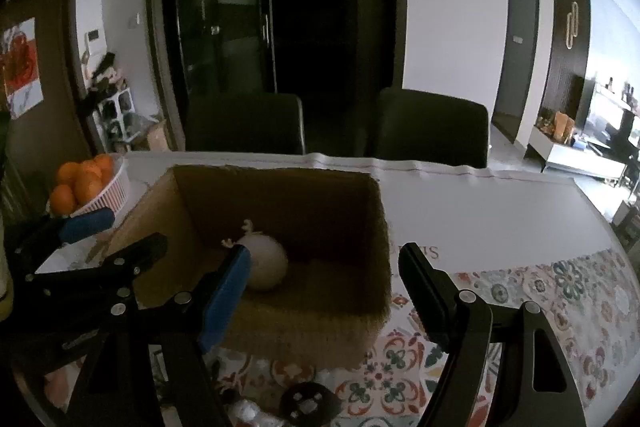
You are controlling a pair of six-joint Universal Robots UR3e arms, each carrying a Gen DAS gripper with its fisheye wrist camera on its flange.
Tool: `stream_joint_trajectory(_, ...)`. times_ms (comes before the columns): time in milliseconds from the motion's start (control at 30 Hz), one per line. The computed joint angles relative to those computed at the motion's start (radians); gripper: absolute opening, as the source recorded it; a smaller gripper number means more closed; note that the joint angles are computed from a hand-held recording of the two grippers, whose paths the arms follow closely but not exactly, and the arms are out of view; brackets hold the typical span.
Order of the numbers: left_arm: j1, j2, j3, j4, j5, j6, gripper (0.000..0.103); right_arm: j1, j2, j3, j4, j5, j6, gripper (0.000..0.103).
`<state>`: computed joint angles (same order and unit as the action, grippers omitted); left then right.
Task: Organize rigid objects
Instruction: 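Open left gripper over the box while right gripper releases the lamp inside, then withdraw both grippers from the box back toward the table items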
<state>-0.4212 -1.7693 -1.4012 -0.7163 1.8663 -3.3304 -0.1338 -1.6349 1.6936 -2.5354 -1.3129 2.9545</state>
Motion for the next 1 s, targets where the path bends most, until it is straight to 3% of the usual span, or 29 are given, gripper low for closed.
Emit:
stream_joint_trajectory(367,-0.103,0.118,-0.085,0.032,0.069,-0.014,0.068,-0.09,-0.259,0.151,0.002,0.053,-0.008,0.079)
stream_joint_trajectory(633,-0.192,0.176,-0.14,0.033,0.141,-0.052,0.078,-0.194,-0.453,0.257,0.058,0.125,-0.029,0.082)
stream_joint_trajectory(833,-0.274,0.194,-0.174,0.022,0.245,-0.102,0.087,-0.322,-0.614,0.344,0.152,0.222,-0.082,0.085)
stream_joint_trajectory(1000,-0.333,0.221,-0.222,0.015,0.29,-0.158,0.087,-0.515,-0.818,0.405,0.358,0.38,-0.195,0.087)
